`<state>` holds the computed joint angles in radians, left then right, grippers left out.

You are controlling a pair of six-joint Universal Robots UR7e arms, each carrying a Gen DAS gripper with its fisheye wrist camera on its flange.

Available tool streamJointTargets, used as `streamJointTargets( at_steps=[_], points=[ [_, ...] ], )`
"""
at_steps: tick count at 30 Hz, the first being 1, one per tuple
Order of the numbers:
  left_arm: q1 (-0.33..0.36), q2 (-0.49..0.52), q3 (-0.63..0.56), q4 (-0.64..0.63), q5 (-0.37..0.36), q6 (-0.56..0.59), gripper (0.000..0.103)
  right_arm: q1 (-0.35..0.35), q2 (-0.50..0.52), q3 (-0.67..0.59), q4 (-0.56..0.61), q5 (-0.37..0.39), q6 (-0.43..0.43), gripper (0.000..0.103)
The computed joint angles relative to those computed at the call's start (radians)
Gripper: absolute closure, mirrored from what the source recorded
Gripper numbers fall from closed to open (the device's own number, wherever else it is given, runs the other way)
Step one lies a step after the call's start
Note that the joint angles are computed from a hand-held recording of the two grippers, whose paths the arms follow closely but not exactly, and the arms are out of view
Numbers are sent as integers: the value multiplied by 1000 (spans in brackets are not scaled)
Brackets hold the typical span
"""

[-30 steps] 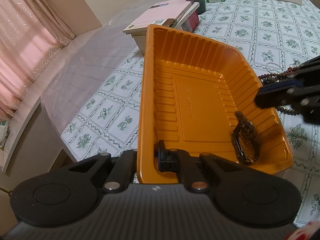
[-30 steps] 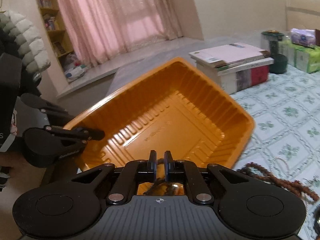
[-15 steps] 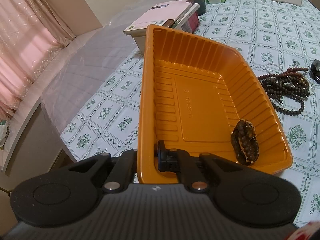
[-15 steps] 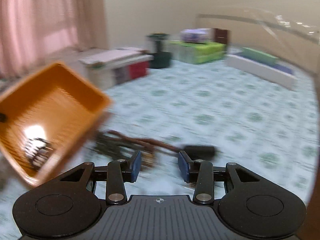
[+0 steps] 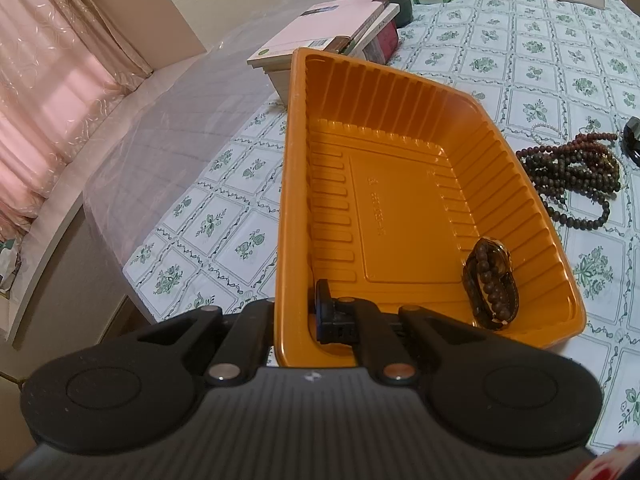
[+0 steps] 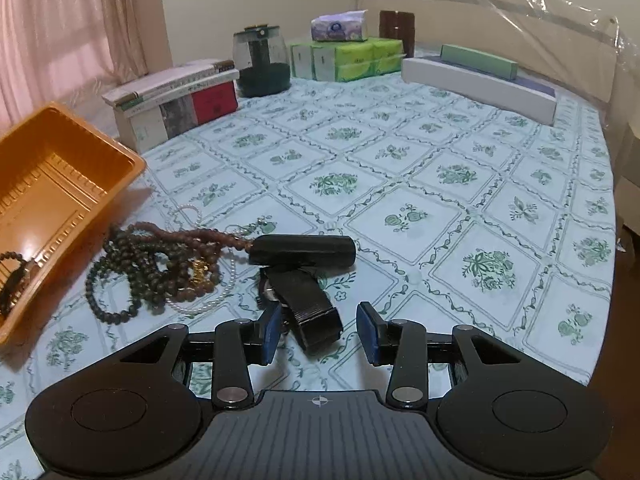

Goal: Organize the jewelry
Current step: 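Grasp the black square watch with the right gripper and drop it into the tray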

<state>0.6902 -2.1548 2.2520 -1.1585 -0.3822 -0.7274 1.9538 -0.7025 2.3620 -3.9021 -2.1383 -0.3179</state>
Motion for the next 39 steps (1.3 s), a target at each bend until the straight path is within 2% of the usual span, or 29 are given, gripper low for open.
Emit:
streamJointTargets(
  at_steps=[4,6,10,13,21,28,33,39],
  points=[
    [-2,2,-1,12,0,-12,99,-14,-2,-13,17,19,-35,62],
    [-2,2,-2,13,-1,-13,99,-11,-5,-17,36,17,-59,72],
    [-2,2,-1,12,0,-11,99,12,4,-25,45,-18,-96,80],
    [-2,2,-1,11,-1,-11,99,32,14,-28,29,-52,-97,80],
    [1,-3,4,-11,0,10,99,66,-44,-24,67,-29,-43,81],
    [1,-4,6,-13,0,11,99,97,-49,-38,63,-18,-52,81],
    [0,-5,7,-17,1,17,99,130,-57,-67,110,30,-38,81],
    [2,-4,9,-29,2,32,99,178,-34,-143,221,175,18,81]
  ],
)
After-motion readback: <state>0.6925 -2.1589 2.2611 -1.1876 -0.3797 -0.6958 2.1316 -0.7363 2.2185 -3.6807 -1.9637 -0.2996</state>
